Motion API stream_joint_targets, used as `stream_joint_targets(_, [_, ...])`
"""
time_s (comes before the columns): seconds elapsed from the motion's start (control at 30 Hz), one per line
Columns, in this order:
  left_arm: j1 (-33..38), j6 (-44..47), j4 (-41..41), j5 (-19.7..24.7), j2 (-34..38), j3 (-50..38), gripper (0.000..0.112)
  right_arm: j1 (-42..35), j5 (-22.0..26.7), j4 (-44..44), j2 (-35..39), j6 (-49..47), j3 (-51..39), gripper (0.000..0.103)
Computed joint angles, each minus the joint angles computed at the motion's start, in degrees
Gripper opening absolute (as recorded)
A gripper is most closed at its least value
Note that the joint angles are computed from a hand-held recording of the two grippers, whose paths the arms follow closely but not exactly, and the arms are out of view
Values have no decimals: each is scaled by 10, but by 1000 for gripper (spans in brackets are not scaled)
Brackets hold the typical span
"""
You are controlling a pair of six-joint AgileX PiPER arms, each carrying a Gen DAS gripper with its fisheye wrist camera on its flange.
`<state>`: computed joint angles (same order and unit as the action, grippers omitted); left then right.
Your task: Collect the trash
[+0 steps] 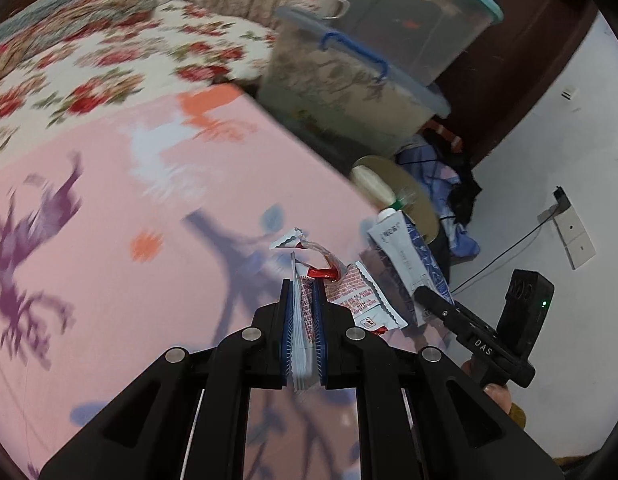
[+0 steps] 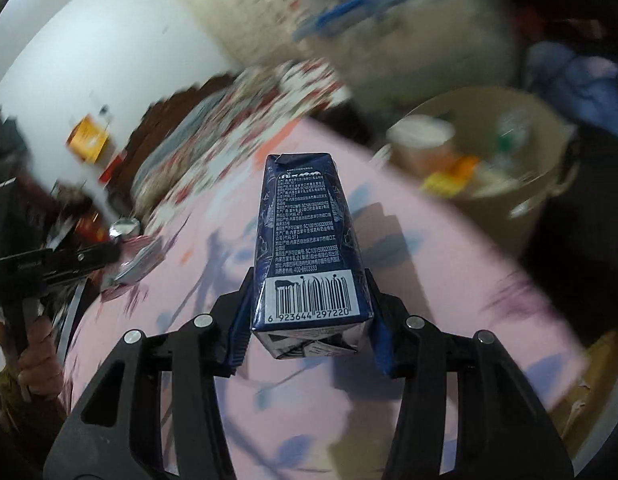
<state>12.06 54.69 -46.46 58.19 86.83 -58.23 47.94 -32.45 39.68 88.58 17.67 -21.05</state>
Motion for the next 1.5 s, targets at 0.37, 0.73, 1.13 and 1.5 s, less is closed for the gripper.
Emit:
stream_joint_targets(0.37, [-279, -227, 82, -52, 177, -267, 9, -321, 108, -177, 7, -7, -39, 51])
stream_joint_targets(0.73, [-395, -395, 191, -23, 387, -540, 9, -471, 132, -573, 84, 298, -107, 74])
stream_joint_targets(1.13, [-462, -546, 329, 28, 568, -815, 74, -430, -31, -393, -15, 222, 81, 74])
stream_joint_targets(1.5, [-409, -382, 208, -158, 309, -355, 75, -203, -71, -129, -80, 130, 138, 74])
